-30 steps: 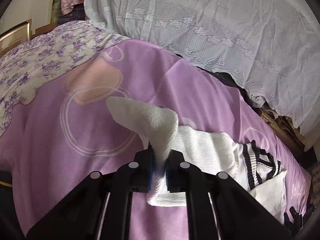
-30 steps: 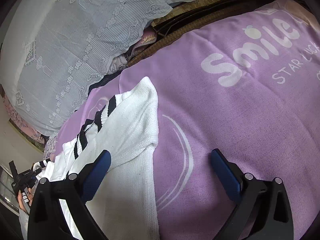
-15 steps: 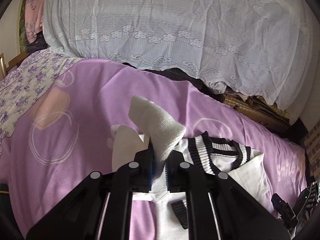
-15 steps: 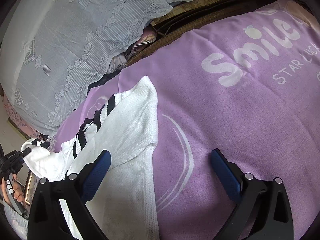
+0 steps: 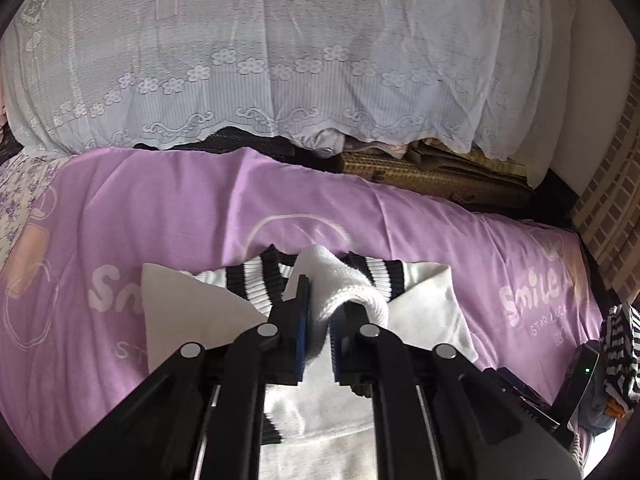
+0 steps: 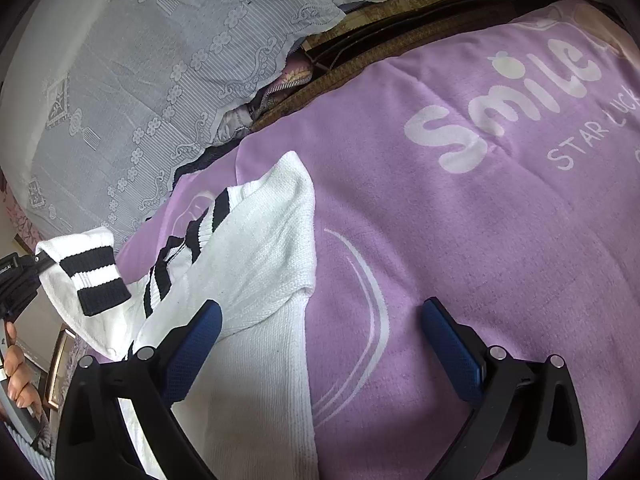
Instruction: Fold small clothes
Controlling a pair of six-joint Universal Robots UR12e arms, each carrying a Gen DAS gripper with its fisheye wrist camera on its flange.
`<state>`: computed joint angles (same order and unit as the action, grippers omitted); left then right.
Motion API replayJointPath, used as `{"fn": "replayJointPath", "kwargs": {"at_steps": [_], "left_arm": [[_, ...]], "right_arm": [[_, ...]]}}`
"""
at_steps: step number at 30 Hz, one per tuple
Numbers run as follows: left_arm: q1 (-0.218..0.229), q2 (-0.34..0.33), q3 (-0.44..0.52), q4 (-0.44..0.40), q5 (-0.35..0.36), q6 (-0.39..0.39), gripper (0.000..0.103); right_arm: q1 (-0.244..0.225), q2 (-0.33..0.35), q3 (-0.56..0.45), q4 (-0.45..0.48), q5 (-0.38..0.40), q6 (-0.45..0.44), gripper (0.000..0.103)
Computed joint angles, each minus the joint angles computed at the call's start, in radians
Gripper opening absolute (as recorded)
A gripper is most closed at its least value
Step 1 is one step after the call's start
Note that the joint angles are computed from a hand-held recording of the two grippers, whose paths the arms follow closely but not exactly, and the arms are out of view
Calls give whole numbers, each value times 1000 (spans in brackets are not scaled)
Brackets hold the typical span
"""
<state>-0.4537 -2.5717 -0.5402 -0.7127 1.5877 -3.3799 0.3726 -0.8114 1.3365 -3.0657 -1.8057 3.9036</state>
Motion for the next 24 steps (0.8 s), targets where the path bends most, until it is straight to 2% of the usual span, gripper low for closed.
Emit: {"fn": "replayJointPath", "kwargs": {"at_steps": [7, 10, 12, 13, 14, 15, 16, 17, 19, 21, 22, 24], "left_arm": [[-20, -43, 49, -30, -69, -17, 8], [-26, -65, 69, -83, -100, -12, 8], [-31, -74, 71, -115, -95, 7, 8], [-35, -73, 63, -126, -81, 20, 14], [-38, -71, 55, -135, -68, 34, 27], [-40, -60, 30, -135, -52, 49, 35], [-42, -46, 2, -126, -34, 59, 52], [-44, -29, -35, -106, -15, 70, 64], [-45, 19, -131, -34, 26, 112, 73], [-42, 66, -225, 40, 66, 146, 82], [-38, 87, -269, 76, 84, 151, 87], [-27, 125, -347, 144, 113, 145, 90]], "right_arm": [[-3, -1, 3, -11, 9, 7, 100], [-3, -2, 4, -11, 8, 6, 100], [-3, -2, 6, -15, 9, 8, 100], [-3, -3, 8, -18, 11, 10, 100], [-5, -4, 10, -23, 15, 12, 100], [-5, -5, 12, -29, 20, 15, 100], [-8, -8, 19, -43, 32, 22, 100], [-12, -12, 28, -64, 47, 35, 100], [-19, -22, 49, -110, 81, 73, 100], [-35, -28, 66, -165, 193, 121, 100], [-44, -25, 68, -205, 276, 155, 100], [-54, -12, 55, -252, 415, 206, 100]]}}
